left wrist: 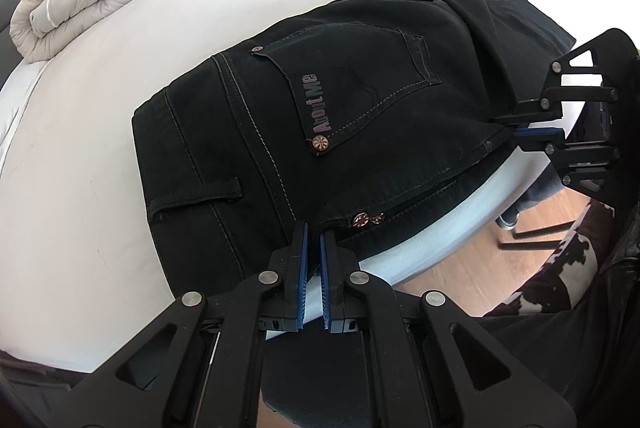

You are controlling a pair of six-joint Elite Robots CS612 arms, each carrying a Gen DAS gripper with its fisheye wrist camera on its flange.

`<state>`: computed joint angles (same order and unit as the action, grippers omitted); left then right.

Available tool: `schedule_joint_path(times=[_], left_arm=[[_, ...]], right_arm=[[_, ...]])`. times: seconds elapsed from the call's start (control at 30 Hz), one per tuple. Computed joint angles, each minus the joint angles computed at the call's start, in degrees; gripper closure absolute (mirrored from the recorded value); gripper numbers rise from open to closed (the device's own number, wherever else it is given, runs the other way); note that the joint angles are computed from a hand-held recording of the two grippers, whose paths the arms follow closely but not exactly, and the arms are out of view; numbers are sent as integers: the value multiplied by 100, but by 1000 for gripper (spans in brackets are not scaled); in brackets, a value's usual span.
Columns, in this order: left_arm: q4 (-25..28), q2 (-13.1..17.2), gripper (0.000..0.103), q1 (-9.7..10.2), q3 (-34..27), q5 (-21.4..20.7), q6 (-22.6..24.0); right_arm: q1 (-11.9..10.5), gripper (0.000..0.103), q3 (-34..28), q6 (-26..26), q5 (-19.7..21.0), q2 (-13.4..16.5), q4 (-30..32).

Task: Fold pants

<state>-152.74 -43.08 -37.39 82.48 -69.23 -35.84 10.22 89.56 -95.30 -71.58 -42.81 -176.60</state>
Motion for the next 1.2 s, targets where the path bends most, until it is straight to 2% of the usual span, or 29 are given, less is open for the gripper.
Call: schedule_joint_path(times=[0.27,0.43,0.6,0.7,0.77,0.83,0.93,0.97,1.0,1.03,1.07,1.1,1.13,1.2], left_arm=[[-125,-49,97,-51,162,64,-208],[-189,-144,91,-44,278,-22,-309],[75,-390,89,-120,399,173,-413],[-236,-471,89,-125,426,373,-589],[-499,-414,89,-101,309,498,-626],[-611,-222,89,-44,-41,560,-689],[-566,196,89,106,-706,227,-786],[-389,382,89,162,-998,15,-814],[-114,534,89,202,-1246,-165,-890],[173,673,89,241,-1470,-347,-980],[364,779,89,275,-1624,-519,-1039],[547,884,89,286,-1746,-578,-1118],[490,911,89,269,-1734,-484,-1186],[136,891,89,270,-1590,-453,-1494]], right_arm=[[-4,96,80,25,23,-4,-144],[22,93,139,153,-67,57,-368],[-11,93,189,414,54,54,-492],[-28,93,265,370,120,94,-817],[-31,93,292,365,139,124,-987],[-44,92,307,492,196,143,-1047],[-90,92,297,817,354,132,-977],[-108,92,293,928,410,121,-939],[-135,87,282,1072,495,83,-753],[-168,72,268,1220,587,31,-494],[-201,56,238,1316,664,-47,-50],[-254,27,187,1454,789,-140,546],[-313,24,140,1575,956,-206,985],[-423,28,-73,1972,1225,-288,1894]])
